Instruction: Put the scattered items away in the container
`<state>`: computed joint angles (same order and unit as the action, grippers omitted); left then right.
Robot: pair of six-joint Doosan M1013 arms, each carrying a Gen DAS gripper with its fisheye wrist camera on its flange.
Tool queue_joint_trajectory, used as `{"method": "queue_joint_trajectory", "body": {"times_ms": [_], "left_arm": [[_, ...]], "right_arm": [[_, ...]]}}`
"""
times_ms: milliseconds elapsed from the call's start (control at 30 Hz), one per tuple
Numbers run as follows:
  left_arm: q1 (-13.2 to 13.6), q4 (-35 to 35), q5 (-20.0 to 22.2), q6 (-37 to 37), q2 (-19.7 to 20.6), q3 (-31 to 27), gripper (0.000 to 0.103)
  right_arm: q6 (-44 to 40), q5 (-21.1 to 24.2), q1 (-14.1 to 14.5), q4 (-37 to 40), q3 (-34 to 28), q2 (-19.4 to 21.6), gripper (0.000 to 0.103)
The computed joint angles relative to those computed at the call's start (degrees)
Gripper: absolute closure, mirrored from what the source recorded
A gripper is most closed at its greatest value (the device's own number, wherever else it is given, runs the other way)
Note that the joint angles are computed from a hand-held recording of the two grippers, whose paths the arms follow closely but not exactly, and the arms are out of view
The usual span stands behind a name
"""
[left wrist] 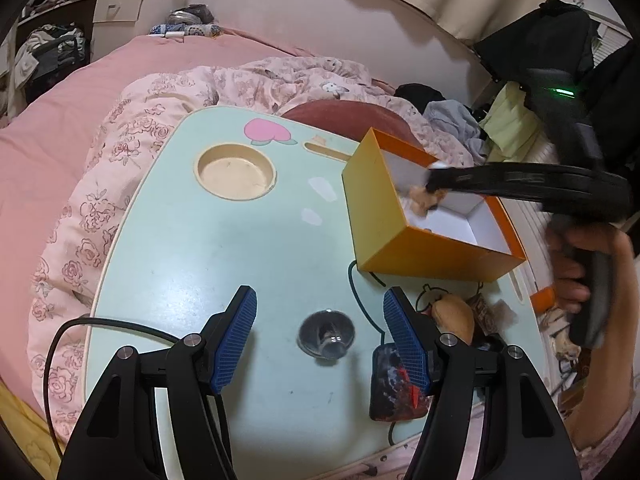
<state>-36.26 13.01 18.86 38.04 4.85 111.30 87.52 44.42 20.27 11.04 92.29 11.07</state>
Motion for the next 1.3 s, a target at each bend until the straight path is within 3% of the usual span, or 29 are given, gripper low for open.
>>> {"method": "queue_joint_trajectory", "body": {"times_ms": [67,167,267,300,333,400,467,767,800,867,1000,1300], "left_arm": [[-0.11,0.03,0.19,0.04,0.05,-0.2,0.036],[-0.41,-0.01,0.71,0.39,0.38,-0.7,0.036],[-0.72,-0.2,1.52,0.89,0.83,-1.37,0.036],[-0.79,-0.32,1.65,0.99,0.93,-1.53,0.036],[-0.87,-0.45,1.61,1.17,0.97,-1.62,0.036],[-1.09,-0.86,1.46,1.98,1.02,-1.73,0.036],[-1.3,-1.13,1.77,2.73,1.11,-1.88,0.036],[-1.02,-2.35,1.06,3.53,0.77,-1.06,0.036],[-0.94,-2.52,0.85,3.57,0.71,-0.93,0.036],[-0.79,-2.99,0.58,3.93,0.61,-0.7,0.036],[-0.59,-3.03,0.42,3.52,0.54,-0.48,0.036],[-0.97,-1.57,0.9,2.15,0.44,-0.88,0.036]], "right_arm": [[-3.09,-2.34,-1.0,3.42,2.55,-2.92,0.097],[-5.32,-5.48,-2.15,6.5,6.39,-6.81,0.097],[-7.08,-4.43,-3.72,9.96,7.66,-7.93,0.096],[-4.99,-3.67,-3.66,8.02,7.35,-7.59,0.09],[-2.83,-2.62,-3.41,5.69,6.8,-6.94,0.085],[-1.1,0.5,-3.18,4.59,4.9,-4.61,0.064],[-0.75,4.48,-2.9,4.96,2.51,-1.74,0.058],[7.98,11.54,1.68,-8.78,-5.44,7.9,0.059],[8.72,11.71,2.05,-10.28,-5.68,8.44,0.066],[10.0,9.38,2.48,-12.16,-4.82,8.17,0.066],[8.79,4.9,1.62,-8.9,-2.52,5.85,0.067],[0.59,-8.75,-0.25,0.27,8.06,-7.72,0.067]]}}
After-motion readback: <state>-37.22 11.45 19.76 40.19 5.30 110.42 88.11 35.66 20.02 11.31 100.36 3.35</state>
